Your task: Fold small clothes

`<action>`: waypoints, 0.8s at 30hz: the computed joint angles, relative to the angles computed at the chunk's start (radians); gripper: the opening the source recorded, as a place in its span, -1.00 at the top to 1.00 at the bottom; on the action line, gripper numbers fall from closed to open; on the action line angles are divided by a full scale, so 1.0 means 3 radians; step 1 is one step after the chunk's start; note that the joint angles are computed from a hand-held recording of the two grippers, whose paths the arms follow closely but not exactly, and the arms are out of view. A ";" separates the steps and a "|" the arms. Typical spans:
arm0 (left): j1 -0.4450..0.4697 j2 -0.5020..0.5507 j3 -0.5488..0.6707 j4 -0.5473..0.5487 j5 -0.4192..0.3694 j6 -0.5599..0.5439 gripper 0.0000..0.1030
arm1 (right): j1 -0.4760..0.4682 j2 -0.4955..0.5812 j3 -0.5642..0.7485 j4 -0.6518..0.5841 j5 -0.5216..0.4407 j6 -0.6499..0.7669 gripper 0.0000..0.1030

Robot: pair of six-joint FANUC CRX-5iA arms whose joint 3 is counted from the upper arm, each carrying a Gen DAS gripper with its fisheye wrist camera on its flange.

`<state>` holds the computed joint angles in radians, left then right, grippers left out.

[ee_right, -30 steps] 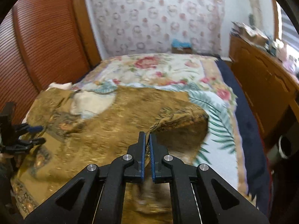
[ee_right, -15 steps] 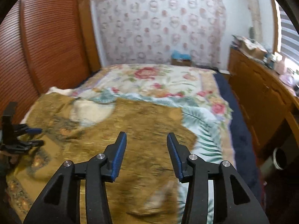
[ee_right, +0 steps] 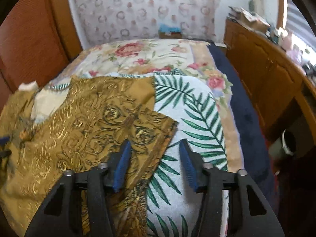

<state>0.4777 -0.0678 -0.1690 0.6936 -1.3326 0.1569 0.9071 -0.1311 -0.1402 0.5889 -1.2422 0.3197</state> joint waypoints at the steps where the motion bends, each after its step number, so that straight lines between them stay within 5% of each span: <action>1: 0.0002 0.0002 0.0002 0.0002 0.0005 -0.0005 -0.16 | -0.0001 0.0009 0.0023 -0.0039 0.0023 0.0070 0.77; 4: 0.0004 0.0009 0.0002 0.0006 0.0008 0.0001 -0.17 | 0.0032 0.0044 0.0082 -0.0024 0.0006 0.0174 0.91; 9: 0.0005 0.0015 0.0008 0.0004 0.0011 0.0005 -0.17 | 0.0194 0.0052 0.0153 0.0283 0.0090 0.0114 0.92; 20: 0.0002 0.0001 -0.0001 -0.0002 0.0019 0.0021 -0.19 | 0.0159 0.0614 0.0804 0.0307 -0.0175 0.0577 0.91; 24: 0.0001 -0.0003 -0.0004 -0.0003 0.0018 0.0022 -0.19 | 0.0116 0.0551 0.0734 0.0214 0.0001 0.0549 0.91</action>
